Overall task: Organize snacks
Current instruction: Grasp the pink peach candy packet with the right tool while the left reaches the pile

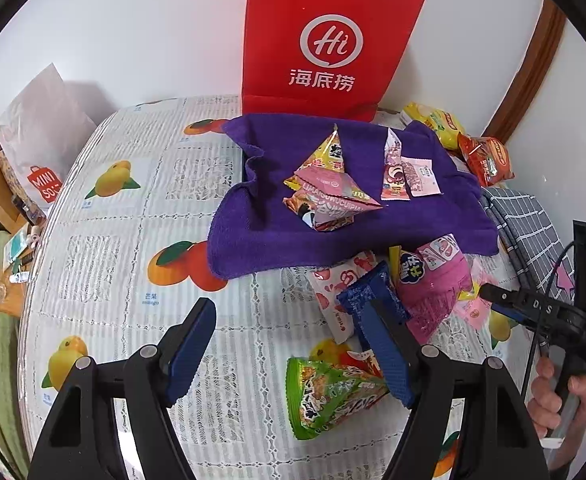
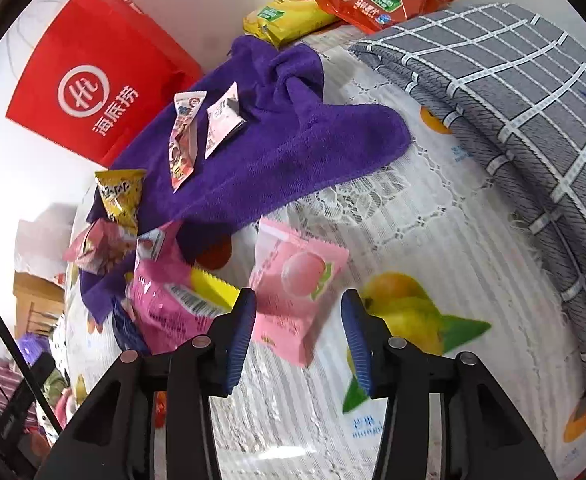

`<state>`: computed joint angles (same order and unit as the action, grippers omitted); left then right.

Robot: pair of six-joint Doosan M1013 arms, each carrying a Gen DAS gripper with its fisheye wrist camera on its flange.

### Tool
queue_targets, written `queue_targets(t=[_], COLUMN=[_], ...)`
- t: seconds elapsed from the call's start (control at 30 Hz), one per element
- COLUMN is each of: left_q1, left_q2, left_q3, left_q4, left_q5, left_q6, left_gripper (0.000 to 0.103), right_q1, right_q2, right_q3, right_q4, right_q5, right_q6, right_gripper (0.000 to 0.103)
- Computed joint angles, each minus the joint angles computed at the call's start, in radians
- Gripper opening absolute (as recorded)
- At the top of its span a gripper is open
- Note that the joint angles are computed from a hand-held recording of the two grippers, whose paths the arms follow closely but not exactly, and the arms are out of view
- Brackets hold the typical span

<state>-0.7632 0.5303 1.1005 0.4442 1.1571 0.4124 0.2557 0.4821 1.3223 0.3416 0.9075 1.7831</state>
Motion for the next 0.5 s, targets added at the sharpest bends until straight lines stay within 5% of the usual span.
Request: queue_targets(t=[0.5], left_q1=[0.005], left_q2=[-0.022], left_q3=[0.049], left_q4=[-0.022], left_q5=[-0.035], left_q6=[-0.028], left_gripper=[0.074], right_q1=[0.051], right_q2=[0.065], right_q3=[-0.107], right_q4=[-0.162], right_q5=[0.076], right_q6=[-0.016], right_gripper=[0.045])
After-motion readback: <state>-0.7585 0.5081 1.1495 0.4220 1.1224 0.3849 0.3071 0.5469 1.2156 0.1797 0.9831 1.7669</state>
